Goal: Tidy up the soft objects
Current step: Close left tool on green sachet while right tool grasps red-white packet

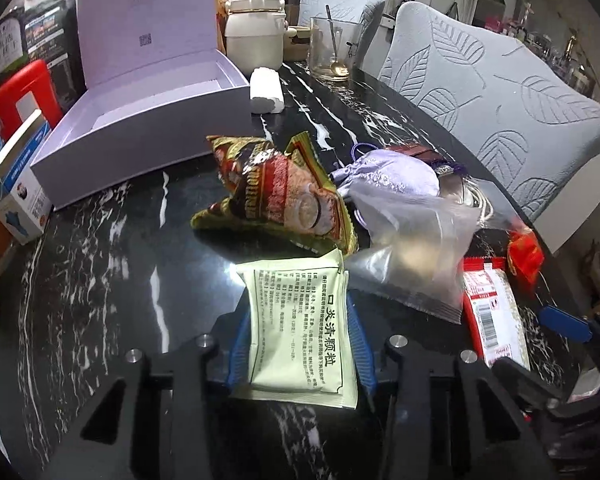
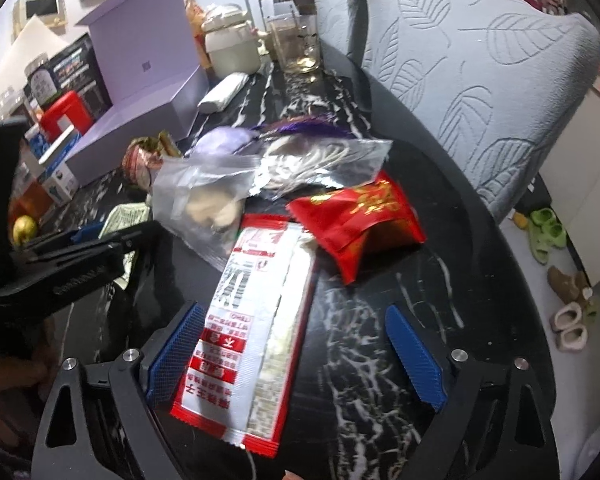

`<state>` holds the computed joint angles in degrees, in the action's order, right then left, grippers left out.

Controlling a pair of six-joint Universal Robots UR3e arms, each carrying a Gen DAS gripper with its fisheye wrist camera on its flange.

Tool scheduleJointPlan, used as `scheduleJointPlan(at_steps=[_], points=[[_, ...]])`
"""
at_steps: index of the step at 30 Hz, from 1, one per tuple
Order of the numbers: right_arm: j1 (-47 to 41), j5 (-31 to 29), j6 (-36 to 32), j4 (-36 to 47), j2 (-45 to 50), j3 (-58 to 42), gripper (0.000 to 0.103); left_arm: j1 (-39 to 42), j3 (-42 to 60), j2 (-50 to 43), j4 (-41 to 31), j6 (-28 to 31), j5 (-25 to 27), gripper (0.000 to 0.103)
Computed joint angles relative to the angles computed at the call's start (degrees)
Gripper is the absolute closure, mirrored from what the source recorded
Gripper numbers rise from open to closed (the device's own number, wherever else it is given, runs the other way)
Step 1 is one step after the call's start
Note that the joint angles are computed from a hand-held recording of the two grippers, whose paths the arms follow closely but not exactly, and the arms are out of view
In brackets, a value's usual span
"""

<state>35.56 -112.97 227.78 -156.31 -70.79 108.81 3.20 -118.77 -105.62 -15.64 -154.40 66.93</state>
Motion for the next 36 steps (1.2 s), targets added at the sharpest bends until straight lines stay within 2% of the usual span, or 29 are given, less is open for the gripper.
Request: scheduleJointPlan(at_steps=[6,8,10,12,16,25,36], points=[[2.2,-2.87,0.69,5.91,4.2,-6.8,0.011,4.44,-3.53,4.04,-1.47,2.99,-3.82,0.06],[3.05,-4.59,1.49,9.75,5.76,-9.9,0.015,5.82,-4.6,5.32,-1.58,3.99,-5.07,0.06],[3.97,-6.62,2.99,13.81,7.05,-12.81,0.027,7.16,-5.92,6.81,-1.65,4.83,-6.4,0.06],[4.34,-7.08,3.01,13.66,7.43,-13.29,0.039,8.35,-7.14,7.75,-1.17,5.31,-7.54,0.06],[4.73,-7.82,4.76,15.07,7.27,-13.69,0.055,10.71,-9.22,10.19,-2.03,7.28,-9.93,0.06],[6.81,-8.23,7.23,9.86,6.12,-10.68,0.06,14.49,-12.3,14.72,-4.64,10.26,-13.49,0.06],[11.02,-11.22,7.7,10.26,5.98,-12.88,0.06,20.92,-18.31,24.69,-9.65,14.78,-17.04,0.06]])
